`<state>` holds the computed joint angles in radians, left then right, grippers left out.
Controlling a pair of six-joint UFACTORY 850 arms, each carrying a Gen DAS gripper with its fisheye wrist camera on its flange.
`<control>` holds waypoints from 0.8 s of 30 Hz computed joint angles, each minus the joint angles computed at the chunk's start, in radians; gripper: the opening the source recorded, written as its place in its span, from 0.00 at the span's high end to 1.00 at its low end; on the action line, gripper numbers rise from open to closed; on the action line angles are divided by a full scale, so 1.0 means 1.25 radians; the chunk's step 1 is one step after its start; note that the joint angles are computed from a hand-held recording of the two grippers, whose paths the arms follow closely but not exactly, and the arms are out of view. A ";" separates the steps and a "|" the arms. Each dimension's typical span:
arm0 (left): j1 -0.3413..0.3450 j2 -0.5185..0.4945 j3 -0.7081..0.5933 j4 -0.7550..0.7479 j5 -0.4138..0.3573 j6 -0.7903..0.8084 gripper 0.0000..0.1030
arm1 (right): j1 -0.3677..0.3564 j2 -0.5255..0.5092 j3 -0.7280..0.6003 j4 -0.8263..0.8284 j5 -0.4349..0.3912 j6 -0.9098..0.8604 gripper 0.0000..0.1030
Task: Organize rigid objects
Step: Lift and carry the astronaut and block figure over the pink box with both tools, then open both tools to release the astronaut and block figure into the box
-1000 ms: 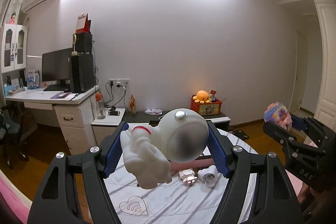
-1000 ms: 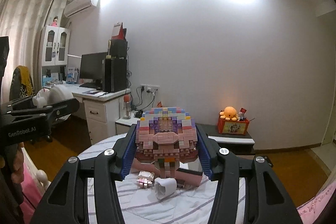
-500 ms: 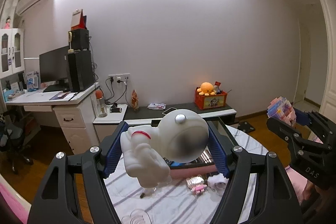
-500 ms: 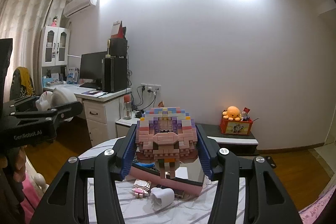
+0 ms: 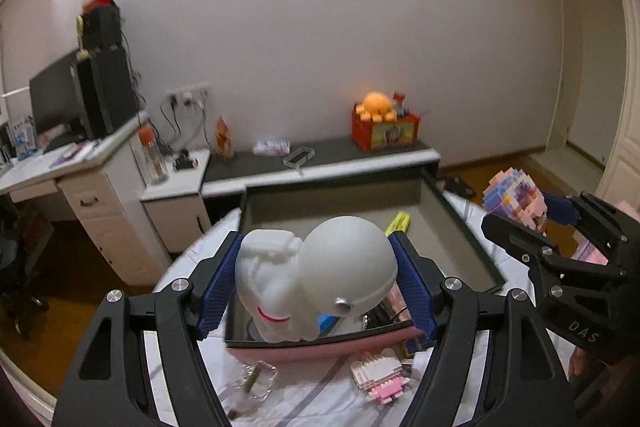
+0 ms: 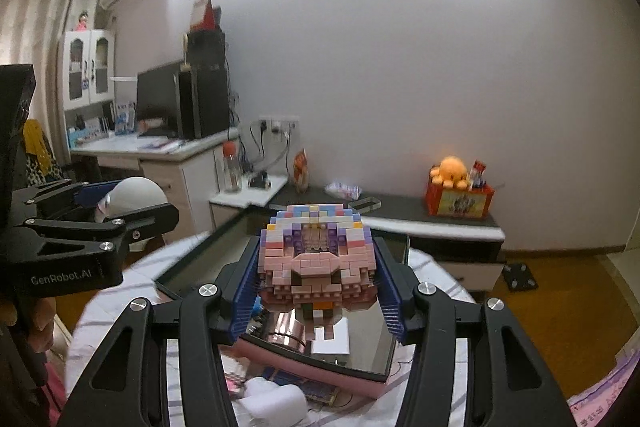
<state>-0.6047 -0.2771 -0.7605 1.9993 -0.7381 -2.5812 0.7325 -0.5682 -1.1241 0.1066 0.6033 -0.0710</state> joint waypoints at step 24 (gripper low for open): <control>0.070 -0.168 -0.109 -0.001 0.108 0.019 0.08 | -0.043 -0.169 -0.180 -0.128 -0.183 0.172 0.46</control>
